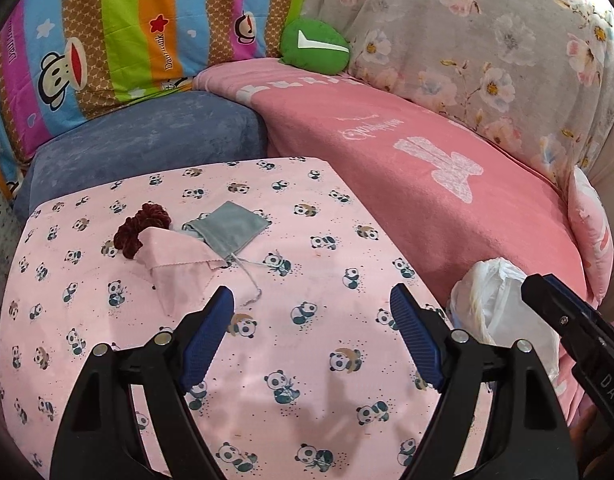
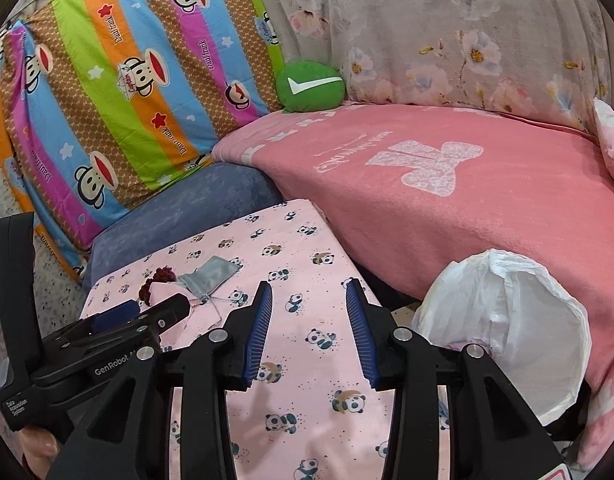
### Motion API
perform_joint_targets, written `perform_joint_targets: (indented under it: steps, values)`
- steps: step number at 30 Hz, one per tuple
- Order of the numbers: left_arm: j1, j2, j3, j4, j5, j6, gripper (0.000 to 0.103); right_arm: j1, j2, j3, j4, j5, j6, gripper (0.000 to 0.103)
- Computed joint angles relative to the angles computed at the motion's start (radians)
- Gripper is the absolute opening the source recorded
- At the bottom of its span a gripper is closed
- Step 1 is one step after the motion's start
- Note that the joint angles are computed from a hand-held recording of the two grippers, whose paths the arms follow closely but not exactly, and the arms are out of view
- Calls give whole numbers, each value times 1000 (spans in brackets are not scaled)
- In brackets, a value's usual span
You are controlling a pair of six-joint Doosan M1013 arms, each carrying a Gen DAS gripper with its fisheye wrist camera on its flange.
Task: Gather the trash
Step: 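Move both grippers back over the dark red scrunchie and pink cloth, then grasp the dark red scrunchie with the left gripper while the right gripper grasps the pink cloth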
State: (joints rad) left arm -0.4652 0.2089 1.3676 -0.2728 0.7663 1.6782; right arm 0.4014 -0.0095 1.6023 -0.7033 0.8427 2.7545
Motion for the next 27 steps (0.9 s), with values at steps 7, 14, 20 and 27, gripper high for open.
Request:
perform_joint_targets:
  steps: [7, 14, 20, 27]
  values:
    - [55, 9, 3, 5, -3, -16, 77, 17, 50, -50, 28, -3, -49, 40]
    - [118, 24, 1, 60, -8, -67, 77, 32, 126, -124, 113, -37, -153, 41]
    - [163, 55, -19, 140, 5, -122, 77, 37, 203, -192, 225, -67, -267, 42]
    - [200, 119, -87, 166, 42, -142, 77, 38, 310, -288, 348, -60, -392, 42]
